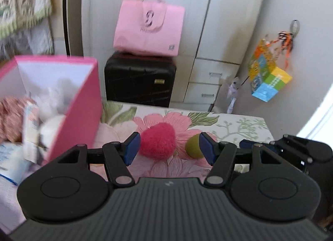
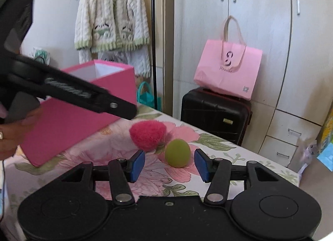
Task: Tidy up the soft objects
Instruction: 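Grasp the red fluffy puff with the left tool while the right tool grasps the green sponge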
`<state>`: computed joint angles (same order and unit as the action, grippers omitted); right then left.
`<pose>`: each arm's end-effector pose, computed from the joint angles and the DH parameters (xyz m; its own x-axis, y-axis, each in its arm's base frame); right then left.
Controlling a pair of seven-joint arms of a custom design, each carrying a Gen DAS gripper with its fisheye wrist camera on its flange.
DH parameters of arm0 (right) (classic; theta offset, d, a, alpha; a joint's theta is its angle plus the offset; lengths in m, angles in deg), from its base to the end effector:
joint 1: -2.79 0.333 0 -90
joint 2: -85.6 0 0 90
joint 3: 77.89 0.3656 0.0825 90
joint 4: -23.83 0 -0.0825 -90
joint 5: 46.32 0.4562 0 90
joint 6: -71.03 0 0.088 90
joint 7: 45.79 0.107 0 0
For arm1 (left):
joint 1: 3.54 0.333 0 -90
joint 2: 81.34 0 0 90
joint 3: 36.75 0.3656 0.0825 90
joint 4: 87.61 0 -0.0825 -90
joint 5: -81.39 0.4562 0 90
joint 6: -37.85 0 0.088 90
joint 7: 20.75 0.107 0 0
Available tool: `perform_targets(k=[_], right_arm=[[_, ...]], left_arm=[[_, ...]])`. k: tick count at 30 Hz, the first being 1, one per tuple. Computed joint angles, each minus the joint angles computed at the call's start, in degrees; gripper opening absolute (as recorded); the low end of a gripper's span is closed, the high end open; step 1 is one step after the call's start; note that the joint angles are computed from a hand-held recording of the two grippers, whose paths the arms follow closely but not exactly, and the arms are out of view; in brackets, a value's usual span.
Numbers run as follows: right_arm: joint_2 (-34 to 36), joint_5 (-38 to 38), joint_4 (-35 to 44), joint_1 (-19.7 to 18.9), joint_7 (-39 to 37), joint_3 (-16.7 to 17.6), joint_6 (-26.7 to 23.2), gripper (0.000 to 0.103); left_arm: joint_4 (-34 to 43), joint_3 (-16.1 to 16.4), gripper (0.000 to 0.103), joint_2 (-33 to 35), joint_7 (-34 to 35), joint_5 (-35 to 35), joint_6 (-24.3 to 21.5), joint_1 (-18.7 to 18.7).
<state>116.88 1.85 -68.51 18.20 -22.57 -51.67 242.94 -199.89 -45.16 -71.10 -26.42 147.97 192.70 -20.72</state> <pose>0.6804 0.4409 0.4163 0.8090 -0.5875 -0.0192 -0.3360 -0.4354 -0.8352 0.6157 -0.3247 0.4438 0.2029 -0.9639 0.1725 -0.6065 -0.2620 -0.7507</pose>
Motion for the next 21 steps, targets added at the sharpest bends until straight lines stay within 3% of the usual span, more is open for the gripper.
perform_targets(k=[3,8,10,13,17,19,21], right_arm=[[2.31,-3.34,2.97,2.69,3.26,-3.07,-1.9,0.058],[6.46,-9.56,8.15,6.46,9.98,-7.18,-3.77,0.058],[7.77,-12.18,9.96,7.71,13.17,-8.77,-4.91,0.058],[9.38,-13.64,11.66,7.36,15.84,-8.29,-5.25,0.058],[10.68,-14.23,12.8,6.36,17.29,-7.08,-5.8,0.057],[10.82,-15.3,12.85,6.79,18.32,-7.76,-5.84,0.05],[10.58,-15.21,12.22,5.51,17.17,-6.22,-6.23,0.043]], left_arm=[[2.9,0.8,0.061,3.28,-3.17,2.25,-2.8,-0.93],[5.63,2.11,0.061,7.14,-5.4,-0.33,-2.7,-1.24],[6.23,3.32,0.061,7.91,-8.76,1.96,-4.68,-2.64],[7.22,3.01,0.061,9.04,-6.26,0.4,-6.64,-2.57],[7.29,3.46,0.061,9.76,-5.82,-1.24,-4.04,-2.21],[7.71,4.01,0.061,10.19,-5.7,0.08,-5.2,-3.09],[8.37,3.82,0.061,10.81,-3.78,-0.62,-6.51,-3.28]])
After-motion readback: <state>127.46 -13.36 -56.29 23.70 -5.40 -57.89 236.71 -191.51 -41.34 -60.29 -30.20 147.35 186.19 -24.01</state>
